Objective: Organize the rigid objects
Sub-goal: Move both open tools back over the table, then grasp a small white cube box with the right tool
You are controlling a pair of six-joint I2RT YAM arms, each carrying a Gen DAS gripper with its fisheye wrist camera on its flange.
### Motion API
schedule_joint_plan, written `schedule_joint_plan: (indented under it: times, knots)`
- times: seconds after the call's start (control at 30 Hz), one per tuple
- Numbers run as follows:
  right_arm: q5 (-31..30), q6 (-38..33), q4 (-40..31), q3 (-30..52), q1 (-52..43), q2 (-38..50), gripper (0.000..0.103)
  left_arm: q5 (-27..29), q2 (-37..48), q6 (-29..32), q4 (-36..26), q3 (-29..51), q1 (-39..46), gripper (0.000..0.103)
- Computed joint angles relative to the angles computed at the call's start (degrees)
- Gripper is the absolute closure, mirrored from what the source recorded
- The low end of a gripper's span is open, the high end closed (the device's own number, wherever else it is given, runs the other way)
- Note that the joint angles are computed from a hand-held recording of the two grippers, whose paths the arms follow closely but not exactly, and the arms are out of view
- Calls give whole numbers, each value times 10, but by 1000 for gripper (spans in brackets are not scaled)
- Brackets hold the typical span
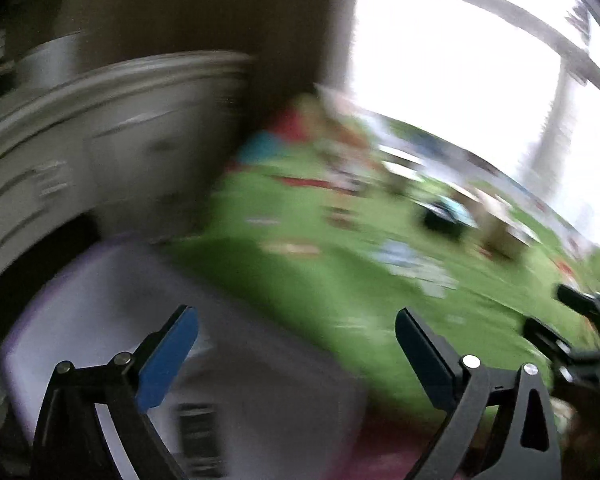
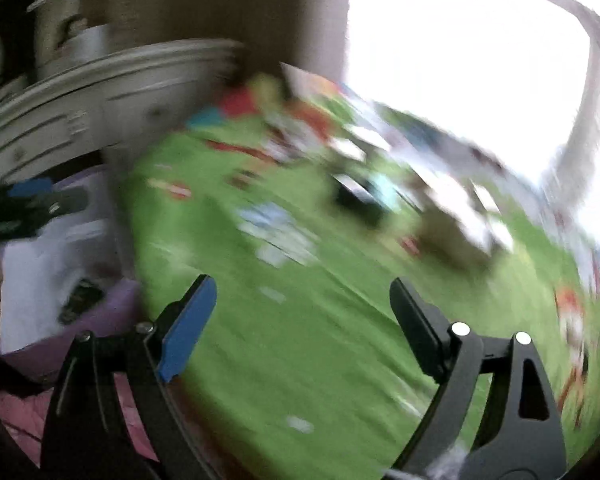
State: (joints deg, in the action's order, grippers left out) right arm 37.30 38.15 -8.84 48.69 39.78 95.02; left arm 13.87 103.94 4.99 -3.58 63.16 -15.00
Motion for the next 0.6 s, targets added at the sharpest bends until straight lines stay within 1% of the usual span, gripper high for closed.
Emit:
schedule_joint_plan:
  times: [0.07, 0.13, 0.17, 0.2, 0.27, 0.33, 0.4, 0.43, 0.5, 0.6]
  knots:
    - [-39, 50, 3, -63, -57, -45, 13, 0, 55, 26, -16, 54, -68, 2]
    - [-59, 77, 2, -105, -108, -74, 13, -31, 118, 49, -40, 118, -126, 2]
    - [-76, 80, 5, -126, -144, -85, 13, -52, 152, 55, -55, 155, -152, 2]
    - [-93, 74, 15, -144, -176, -97, 13, -73, 198, 60, -81, 212, -180, 2]
    - [-132, 52, 54, -190, -248, -133, 13, -86, 253, 57, -98, 279, -210, 2]
    - [-163, 32, 76, -213, -320, -163, 13, -81, 291, 53, -101, 326, -229, 2]
    - [-205, 23, 107, -212, -389, -167, 13, -82, 329, 56, -147, 389, -242, 2]
    - [-229, 18, 123, -205, -419, -160, 13, -72, 345, 55, -167, 419, -244, 2]
    - [-263, 10, 140, -172, -469, -123, 13, -63, 361, 55, -191, 449, -244, 0]
    - [-293, 4, 151, -107, -498, -47, 13, -52, 368, 63, -197, 462, -239, 0]
